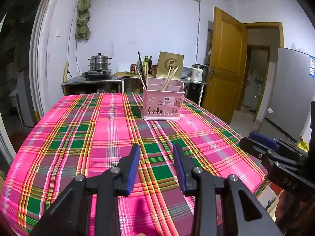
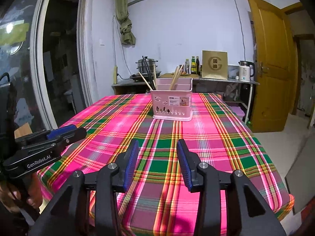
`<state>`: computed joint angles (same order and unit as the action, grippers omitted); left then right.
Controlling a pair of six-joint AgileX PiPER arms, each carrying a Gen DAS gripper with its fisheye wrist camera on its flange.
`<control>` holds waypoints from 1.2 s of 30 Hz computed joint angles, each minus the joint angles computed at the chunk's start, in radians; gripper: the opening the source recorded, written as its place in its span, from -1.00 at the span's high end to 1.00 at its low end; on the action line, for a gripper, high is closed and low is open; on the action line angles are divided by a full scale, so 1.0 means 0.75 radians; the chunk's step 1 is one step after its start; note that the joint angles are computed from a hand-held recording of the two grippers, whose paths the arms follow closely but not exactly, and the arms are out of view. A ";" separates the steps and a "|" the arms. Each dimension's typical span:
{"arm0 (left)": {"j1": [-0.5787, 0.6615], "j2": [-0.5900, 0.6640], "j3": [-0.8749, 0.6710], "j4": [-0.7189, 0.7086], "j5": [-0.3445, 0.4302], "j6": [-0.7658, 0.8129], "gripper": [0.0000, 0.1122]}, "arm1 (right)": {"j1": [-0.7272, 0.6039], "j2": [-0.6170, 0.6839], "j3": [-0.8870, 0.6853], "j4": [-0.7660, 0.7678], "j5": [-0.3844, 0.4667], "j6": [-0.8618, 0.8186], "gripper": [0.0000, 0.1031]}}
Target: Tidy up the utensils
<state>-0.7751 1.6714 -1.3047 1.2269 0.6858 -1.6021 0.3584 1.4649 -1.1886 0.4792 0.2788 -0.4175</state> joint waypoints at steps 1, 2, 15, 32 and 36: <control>-0.002 0.000 0.005 0.007 0.001 -0.009 0.36 | 0.000 0.001 0.000 -0.007 0.000 0.010 0.20; -0.004 0.003 0.002 0.006 0.007 -0.006 0.36 | 0.002 -0.003 0.007 -0.012 -0.004 0.016 0.20; -0.009 0.025 -0.019 -0.032 0.006 0.025 0.36 | 0.014 -0.004 0.020 -0.066 -0.014 0.066 0.20; -0.013 0.028 -0.026 -0.044 0.010 0.035 0.36 | 0.018 -0.004 0.010 -0.090 -0.004 0.095 0.20; -0.012 0.029 -0.026 -0.043 0.008 0.036 0.36 | 0.014 -0.002 0.009 -0.073 -0.003 0.077 0.20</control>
<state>-0.7840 1.6930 -1.3243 1.1944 0.6921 -1.5754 0.3691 1.4637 -1.1822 0.4244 0.2769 -0.3598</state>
